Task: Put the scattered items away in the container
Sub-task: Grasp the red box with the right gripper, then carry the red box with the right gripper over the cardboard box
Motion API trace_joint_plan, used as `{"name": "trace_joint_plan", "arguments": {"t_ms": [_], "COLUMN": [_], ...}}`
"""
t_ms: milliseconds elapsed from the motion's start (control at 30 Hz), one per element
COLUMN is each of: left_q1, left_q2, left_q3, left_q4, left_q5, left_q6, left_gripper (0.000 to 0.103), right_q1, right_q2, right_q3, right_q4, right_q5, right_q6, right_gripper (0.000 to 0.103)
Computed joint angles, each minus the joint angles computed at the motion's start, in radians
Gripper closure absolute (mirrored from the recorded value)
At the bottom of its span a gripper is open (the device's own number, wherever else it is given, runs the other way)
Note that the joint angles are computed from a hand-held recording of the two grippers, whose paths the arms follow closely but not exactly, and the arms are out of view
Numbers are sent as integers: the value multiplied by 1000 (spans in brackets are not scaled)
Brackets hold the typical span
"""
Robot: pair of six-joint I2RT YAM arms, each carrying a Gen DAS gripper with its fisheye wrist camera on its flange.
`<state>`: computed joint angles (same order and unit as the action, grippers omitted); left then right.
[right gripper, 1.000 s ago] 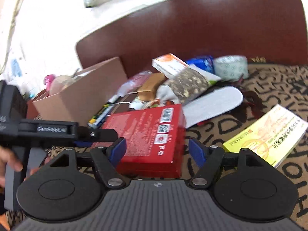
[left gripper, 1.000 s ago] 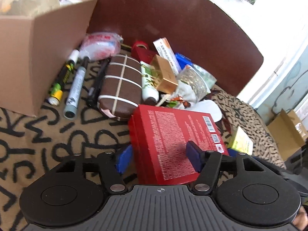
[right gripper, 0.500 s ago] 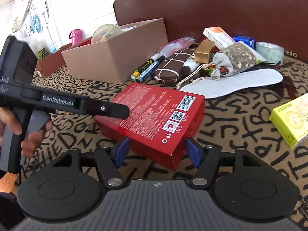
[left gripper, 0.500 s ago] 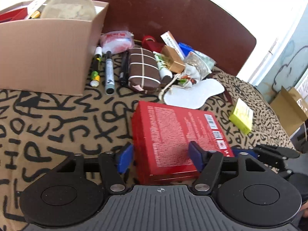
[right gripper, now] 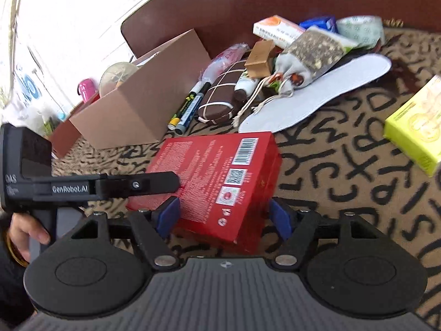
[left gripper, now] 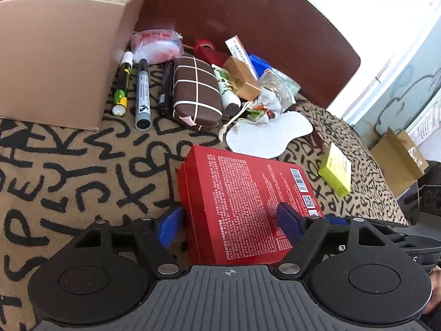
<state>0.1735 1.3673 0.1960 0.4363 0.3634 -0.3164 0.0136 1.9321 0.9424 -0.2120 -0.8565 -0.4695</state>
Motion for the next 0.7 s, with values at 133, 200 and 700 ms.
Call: {"name": "trace_joint_plan", "arguments": {"t_ms": [133,200,700], "left_q1": [-14,-7,-19], "left_q2": [6,-4,-199], "left_q3": [4,0,-110], "left_q4": [8,2,-35], "left_q5": [-20,-13,-48], "left_q6": [2,11,-24], "left_gripper": [23,24,26], "right_q1": [10,7,30], "right_q2": [1,-7,-135], "right_q3": [-11,-18,-119], "right_q4": [29,27,23], "right_q5": [8,11,75], "right_q6": [23,32,50], "right_gripper": [20,22,25]}}
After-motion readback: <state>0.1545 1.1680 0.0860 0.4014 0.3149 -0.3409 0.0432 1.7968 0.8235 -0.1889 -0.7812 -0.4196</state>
